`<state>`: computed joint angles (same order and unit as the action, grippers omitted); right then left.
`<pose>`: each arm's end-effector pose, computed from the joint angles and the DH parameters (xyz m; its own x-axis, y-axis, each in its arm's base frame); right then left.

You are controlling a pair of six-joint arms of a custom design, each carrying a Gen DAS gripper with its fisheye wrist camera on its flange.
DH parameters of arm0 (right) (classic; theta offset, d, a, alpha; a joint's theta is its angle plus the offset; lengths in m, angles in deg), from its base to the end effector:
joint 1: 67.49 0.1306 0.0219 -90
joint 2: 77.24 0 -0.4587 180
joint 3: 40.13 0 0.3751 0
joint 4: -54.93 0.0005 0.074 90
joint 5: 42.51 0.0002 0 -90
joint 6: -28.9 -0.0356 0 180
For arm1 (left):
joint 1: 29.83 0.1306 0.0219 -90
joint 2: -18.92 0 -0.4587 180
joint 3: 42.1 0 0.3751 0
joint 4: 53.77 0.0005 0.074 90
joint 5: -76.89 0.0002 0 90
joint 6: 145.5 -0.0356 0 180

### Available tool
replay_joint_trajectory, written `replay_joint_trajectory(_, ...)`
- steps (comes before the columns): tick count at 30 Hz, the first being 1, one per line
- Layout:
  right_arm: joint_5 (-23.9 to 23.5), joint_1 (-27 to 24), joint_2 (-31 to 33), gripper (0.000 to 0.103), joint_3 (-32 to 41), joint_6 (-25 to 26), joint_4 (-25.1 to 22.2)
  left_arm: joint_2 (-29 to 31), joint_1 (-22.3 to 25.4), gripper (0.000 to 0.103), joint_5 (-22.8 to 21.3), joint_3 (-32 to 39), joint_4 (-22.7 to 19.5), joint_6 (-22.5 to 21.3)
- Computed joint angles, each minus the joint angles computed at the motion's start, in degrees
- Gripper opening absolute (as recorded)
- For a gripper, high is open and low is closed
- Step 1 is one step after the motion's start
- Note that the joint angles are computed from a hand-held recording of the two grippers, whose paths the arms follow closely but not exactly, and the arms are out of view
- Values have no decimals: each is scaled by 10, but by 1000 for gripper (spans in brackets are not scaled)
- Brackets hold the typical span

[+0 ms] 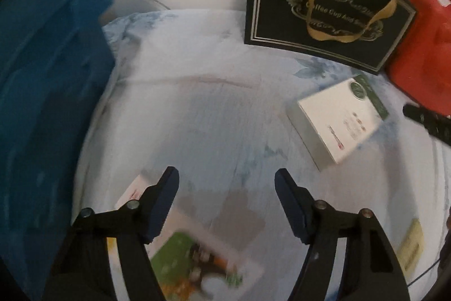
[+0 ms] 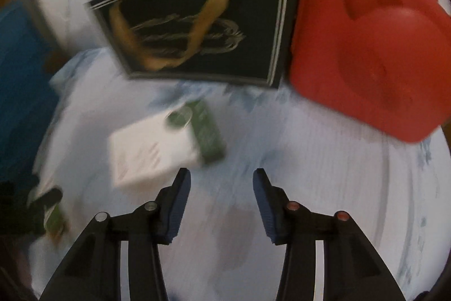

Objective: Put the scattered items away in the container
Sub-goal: 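Withdraw both tools from the crate toward the green-printed booklet, then lower the right tool onto the white-and-green patch box and grasp it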

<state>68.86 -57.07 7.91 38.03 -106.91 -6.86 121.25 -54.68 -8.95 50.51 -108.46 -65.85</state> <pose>0.3900 0.0580 0.4420 -0.6668 0.5563 -0.4959 0.6304 0.7759 0.0228 0.4857 -0.2283 0.4165 -0.7247 0.5331 -0.4367 0.5873 0.8092 0.0132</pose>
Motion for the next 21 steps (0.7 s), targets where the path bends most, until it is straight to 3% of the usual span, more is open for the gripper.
replay_joint_trajectory(4, 8, -41, 38, 46, -1, 7, 2, 30, -20, 70, -31, 10, 13, 1)
replay_joint_trajectory(10, -70, -62, 44, 46, -20, 63, 43, 53, -35, 70, -16, 19, 5, 10)
replay_joint_trajectory(15, -121, -35, 29, 46, -29, 91, 28, 37, -35, 69, -98, 7, 35, 27)
replay_joint_trajectory(19, -211, -2, 19, 45, -51, 113, 55, 18, -4, 69, -90, 14, 20, 46)
replay_joint_trajectory(21, -218, 28, 20, 50, -48, 130, 49, 7, 4, 69, -76, 11, 15, 37)
